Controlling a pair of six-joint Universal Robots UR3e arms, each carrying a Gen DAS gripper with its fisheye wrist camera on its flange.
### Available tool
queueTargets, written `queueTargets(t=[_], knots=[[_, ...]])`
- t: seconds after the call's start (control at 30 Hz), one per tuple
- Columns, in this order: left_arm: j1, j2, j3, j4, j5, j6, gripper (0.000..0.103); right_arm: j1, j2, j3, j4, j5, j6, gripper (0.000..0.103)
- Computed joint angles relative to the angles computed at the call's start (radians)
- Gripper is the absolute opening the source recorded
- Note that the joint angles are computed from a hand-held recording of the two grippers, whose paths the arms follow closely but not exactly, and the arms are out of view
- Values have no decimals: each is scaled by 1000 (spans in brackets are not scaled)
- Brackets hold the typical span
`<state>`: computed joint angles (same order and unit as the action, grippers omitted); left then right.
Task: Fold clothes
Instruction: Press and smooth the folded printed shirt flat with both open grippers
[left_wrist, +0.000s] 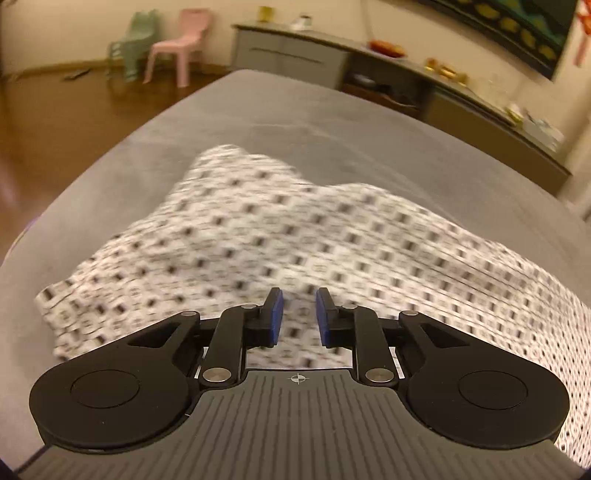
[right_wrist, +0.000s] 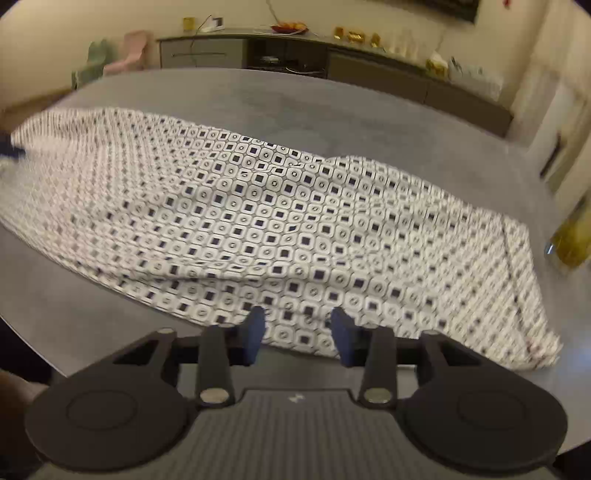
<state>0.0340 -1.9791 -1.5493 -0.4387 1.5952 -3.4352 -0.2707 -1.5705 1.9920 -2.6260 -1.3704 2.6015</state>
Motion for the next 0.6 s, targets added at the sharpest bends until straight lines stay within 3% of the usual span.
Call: queueTargets(t=[0.1, 0.17, 0.27, 0.3, 0.37, 0.43, 0.5, 0.53, 0.57, 0.6], knots=[[-26, -26, 41, -23, 3, 7, 14, 62, 60, -8, -81, -70, -94, 47], [-35, -43, 68, -41, 7, 5, 16, 80, 56, -20, -52, -75, -139, 35], [-34, -73, 106, -52, 9, 9, 18, 87, 42, -18, -32, -71, -171, 34], [-36, -81, 115, -53, 11, 11, 18, 82, 41, -20, -28, -64, -173, 35], [-40, -96, 133, -55, 16, 14, 19, 56, 52, -44, 1, -39, -154, 51], [-47, -100, 137, -54, 23, 16, 20, 3, 91, -122, 93, 23, -105, 58], [-51, -100, 132, -47, 24, 15, 20, -70, 122, -194, 213, 133, -87, 55], [-52, -99, 128, -44, 24, 15, 20, -104, 140, -231, 275, 185, -82, 43], [-54, -99, 125, -40, 24, 14, 20, -121, 144, -249, 309, 206, -80, 19], [-53, -98, 123, -39, 20, 12, 20, -133, 143, -260, 332, 215, -78, 1]])
